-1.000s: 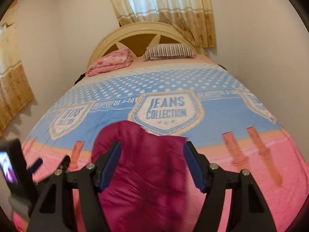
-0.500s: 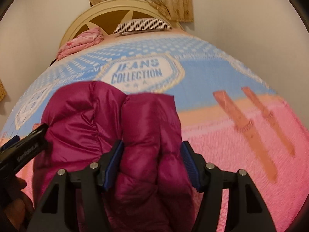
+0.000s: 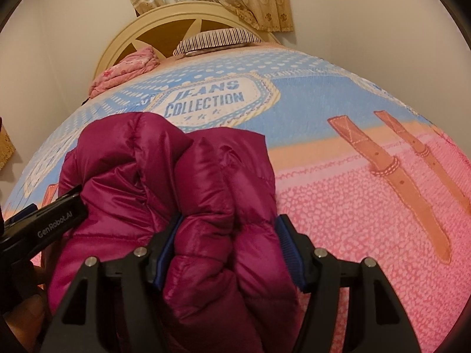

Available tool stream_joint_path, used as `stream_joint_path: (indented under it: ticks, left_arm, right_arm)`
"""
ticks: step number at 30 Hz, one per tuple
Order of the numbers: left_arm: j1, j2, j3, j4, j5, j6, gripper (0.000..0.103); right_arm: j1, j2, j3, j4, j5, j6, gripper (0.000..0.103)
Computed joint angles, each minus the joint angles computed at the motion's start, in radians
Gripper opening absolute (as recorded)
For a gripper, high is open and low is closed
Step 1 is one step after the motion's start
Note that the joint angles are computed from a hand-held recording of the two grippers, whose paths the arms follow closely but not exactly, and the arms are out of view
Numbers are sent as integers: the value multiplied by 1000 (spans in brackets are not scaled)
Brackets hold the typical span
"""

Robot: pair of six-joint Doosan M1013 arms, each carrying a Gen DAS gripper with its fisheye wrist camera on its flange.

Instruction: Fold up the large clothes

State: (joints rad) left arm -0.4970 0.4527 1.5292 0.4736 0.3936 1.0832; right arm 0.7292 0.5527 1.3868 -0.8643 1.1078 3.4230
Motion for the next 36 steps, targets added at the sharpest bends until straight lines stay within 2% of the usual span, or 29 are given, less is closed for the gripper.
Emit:
stream_joint_path:
  ticks: [6,23,36]
  left_arm:
    - [11,15,-19,-140,22,122,98]
    - [3,25,-26,-88,48,99,99]
    - [1,30,-29,-75,56,92,99]
  right_arm:
    - [-6,1,8,7,-17,7,65]
    - [-24,-1,22,62,-66,-7,69]
    - [-31,1,19,82,-65,-33,71]
